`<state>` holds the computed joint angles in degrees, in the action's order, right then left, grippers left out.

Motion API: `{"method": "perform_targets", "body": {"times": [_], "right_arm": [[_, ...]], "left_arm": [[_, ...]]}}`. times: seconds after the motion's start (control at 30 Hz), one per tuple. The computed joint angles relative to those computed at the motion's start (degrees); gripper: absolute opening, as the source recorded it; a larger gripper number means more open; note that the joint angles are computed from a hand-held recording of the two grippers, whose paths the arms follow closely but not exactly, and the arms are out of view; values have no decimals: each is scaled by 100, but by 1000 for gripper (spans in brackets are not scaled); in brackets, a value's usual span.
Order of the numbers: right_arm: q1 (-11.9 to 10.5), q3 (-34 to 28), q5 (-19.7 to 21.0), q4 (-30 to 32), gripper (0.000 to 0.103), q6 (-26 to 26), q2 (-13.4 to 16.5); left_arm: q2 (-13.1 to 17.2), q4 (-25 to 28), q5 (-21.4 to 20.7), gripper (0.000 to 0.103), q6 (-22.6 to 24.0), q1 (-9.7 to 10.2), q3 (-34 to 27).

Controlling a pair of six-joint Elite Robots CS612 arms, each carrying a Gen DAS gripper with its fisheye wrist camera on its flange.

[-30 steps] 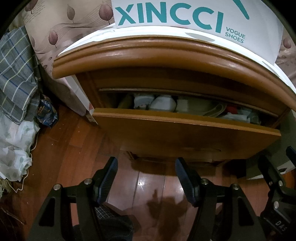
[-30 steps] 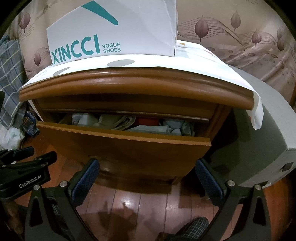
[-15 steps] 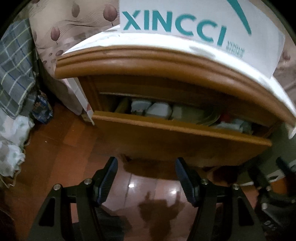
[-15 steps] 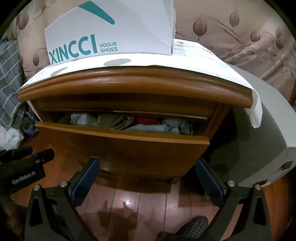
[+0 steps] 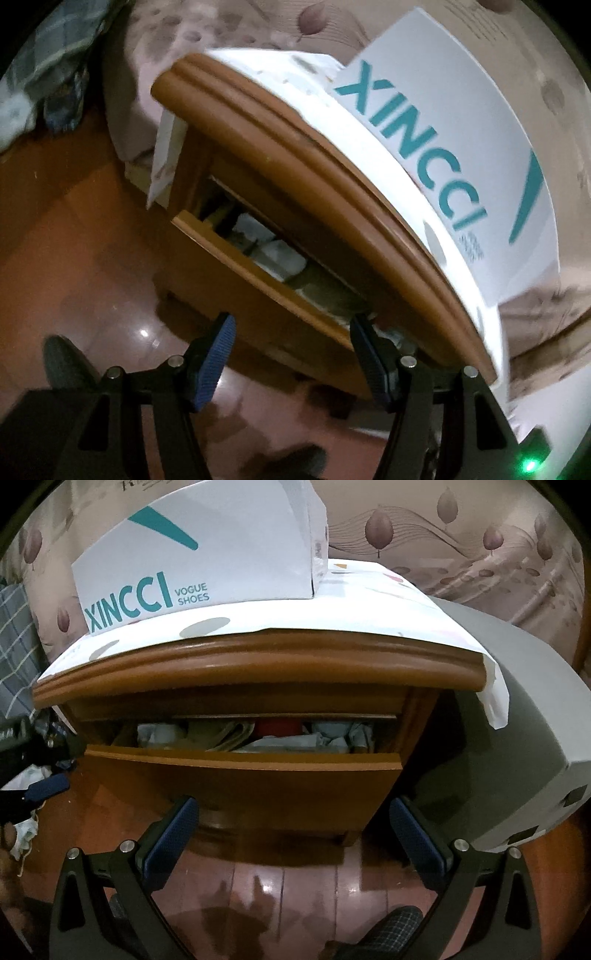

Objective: Take underwear out of drawer
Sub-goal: 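Hook the drawer front with the left tool and pull it open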

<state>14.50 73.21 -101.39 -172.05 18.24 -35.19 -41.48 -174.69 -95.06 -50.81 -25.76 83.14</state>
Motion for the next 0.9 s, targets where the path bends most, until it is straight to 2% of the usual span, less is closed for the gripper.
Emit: {"method": "perform_targets", "body": {"times": [0.1, 0.17, 0.23, 0.4, 0.63, 0.7, 0.9], "right_arm": [[-16, 21, 58, -13, 102, 68, -18], [-14, 13, 17, 43, 102, 70, -21], [-16, 4, -3, 106, 102, 83, -23], [-22, 2, -39, 162, 102, 80, -32], [-35, 5, -17, 175, 102, 100, -38], [-38, 10, 18, 171, 102, 114, -42], [-45, 5, 61, 203, 102, 137, -51]], "left_arm": [[183, -49, -318, 66, -440, 65, -190], [274, -141, -326, 66, -811, 85, -234], [353, -205, -377, 66, -990, 109, -288], [505, -328, -483, 66, -1321, 150, -404], [671, -196, -628, 67, -1704, 173, -558], [759, -289, -634, 70, -1799, 173, -589], [878, -52, -540, 77, -1987, 153, -756]]}}
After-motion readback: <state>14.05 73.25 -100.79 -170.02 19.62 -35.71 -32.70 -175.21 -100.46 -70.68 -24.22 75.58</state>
